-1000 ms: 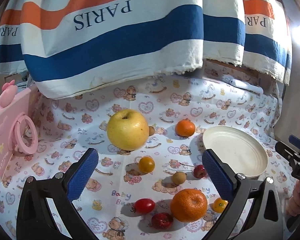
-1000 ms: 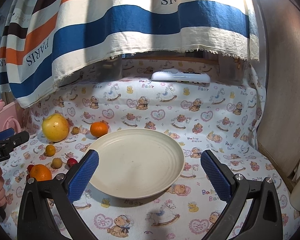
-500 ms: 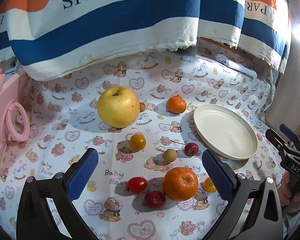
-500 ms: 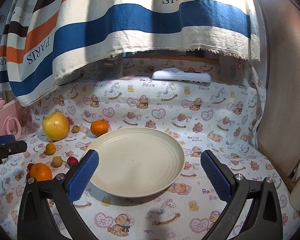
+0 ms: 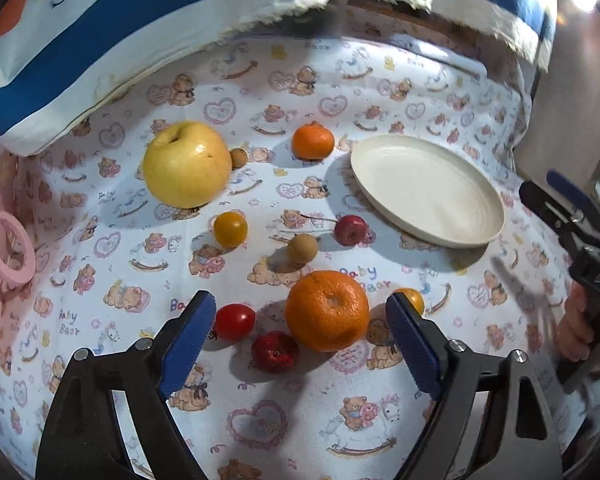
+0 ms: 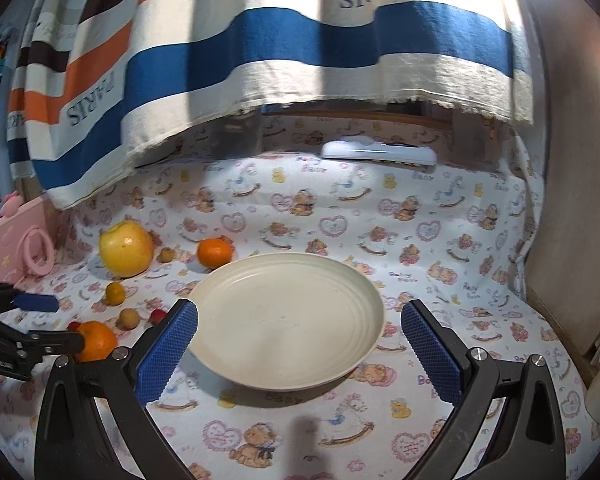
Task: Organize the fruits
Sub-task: 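Lower the left gripper around the large mandarin orange and close it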
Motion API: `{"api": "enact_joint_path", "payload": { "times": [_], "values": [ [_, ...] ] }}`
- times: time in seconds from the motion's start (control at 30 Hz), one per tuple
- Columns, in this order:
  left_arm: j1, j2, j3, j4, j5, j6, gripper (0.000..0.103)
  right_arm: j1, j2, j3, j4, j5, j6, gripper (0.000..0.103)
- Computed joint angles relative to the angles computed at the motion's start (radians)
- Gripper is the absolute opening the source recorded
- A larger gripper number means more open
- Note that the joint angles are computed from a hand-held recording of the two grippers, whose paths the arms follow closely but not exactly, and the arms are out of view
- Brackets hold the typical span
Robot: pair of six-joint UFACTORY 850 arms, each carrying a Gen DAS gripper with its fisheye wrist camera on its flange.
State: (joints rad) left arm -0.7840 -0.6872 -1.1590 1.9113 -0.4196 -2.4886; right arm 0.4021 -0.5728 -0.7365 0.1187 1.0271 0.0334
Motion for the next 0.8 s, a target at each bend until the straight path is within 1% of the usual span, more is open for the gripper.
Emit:
{"api": "enact_joint_path", "payload": {
  "times": [0.03, 0.07, 0.1, 0.17, 0.2, 0.27, 0.4, 0.43, 0.5, 0.53, 0.6, 0.67, 0.73, 0.8],
  "values": [
    [0.001, -0.005, -0.004, 0.001, 0.011, 0.005, 0.086, -0.01, 0.002, 0.004, -0.054, 0.002, 0.037, 0.102],
    [0.004, -0.009, -0.008, 0.005, 0.021, 0.006, 0.083, -0.013, 0.002, 0.006, -0.073, 0.003, 0.05, 0.102],
    [0.007, -0.015, -0.015, -0.017, 0.033, 0.033, 0.078, -0.012, 0.002, 0.005, -0.076, 0.0, 0.05, 0.102],
    [0.01, -0.027, -0.032, -0.08, 0.042, 0.111, 0.072, -0.001, 0.001, 0.004, -0.042, -0.002, 0.019, 0.102],
    [0.01, -0.032, -0.036, -0.098, 0.039, 0.13, 0.072, 0.0, 0.0, 0.004, -0.042, -0.003, 0.019, 0.102],
    [0.014, -0.032, -0.034, -0.068, 0.048, 0.101, 0.072, -0.003, 0.0, 0.003, -0.061, -0.012, 0.035, 0.102],
    [0.012, -0.038, -0.039, -0.064, 0.043, 0.11, 0.072, -0.004, 0.001, 0.001, -0.062, -0.021, 0.035, 0.102],
    [0.016, -0.042, -0.044, -0.068, 0.06, 0.12, 0.072, -0.004, 0.0, 0.0, -0.065, -0.022, 0.036, 0.102],
    [0.027, -0.05, -0.052, -0.018, 0.119, 0.079, 0.071, -0.003, 0.0, 0.0, -0.062, -0.023, 0.032, 0.102],
    [0.028, -0.054, -0.056, -0.015, 0.126, 0.078, 0.071, -0.002, 0.0, 0.0, -0.062, -0.024, 0.031, 0.102],
    [0.02, -0.061, -0.064, -0.075, 0.104, 0.144, 0.063, -0.004, -0.001, 0.0, -0.071, -0.025, 0.039, 0.102],
    [0.014, -0.064, -0.067, -0.1, 0.082, 0.167, 0.058, -0.006, 0.0, 0.0, -0.081, -0.029, 0.05, 0.102],
    [0.016, -0.069, -0.072, -0.106, 0.083, 0.178, 0.058, -0.007, 0.0, -0.002, -0.087, -0.036, 0.054, 0.102],
    [0.018, -0.07, -0.07, -0.076, 0.084, 0.145, 0.058, -0.006, -0.001, -0.003, -0.097, -0.043, 0.057, 0.102]
  ]
}}
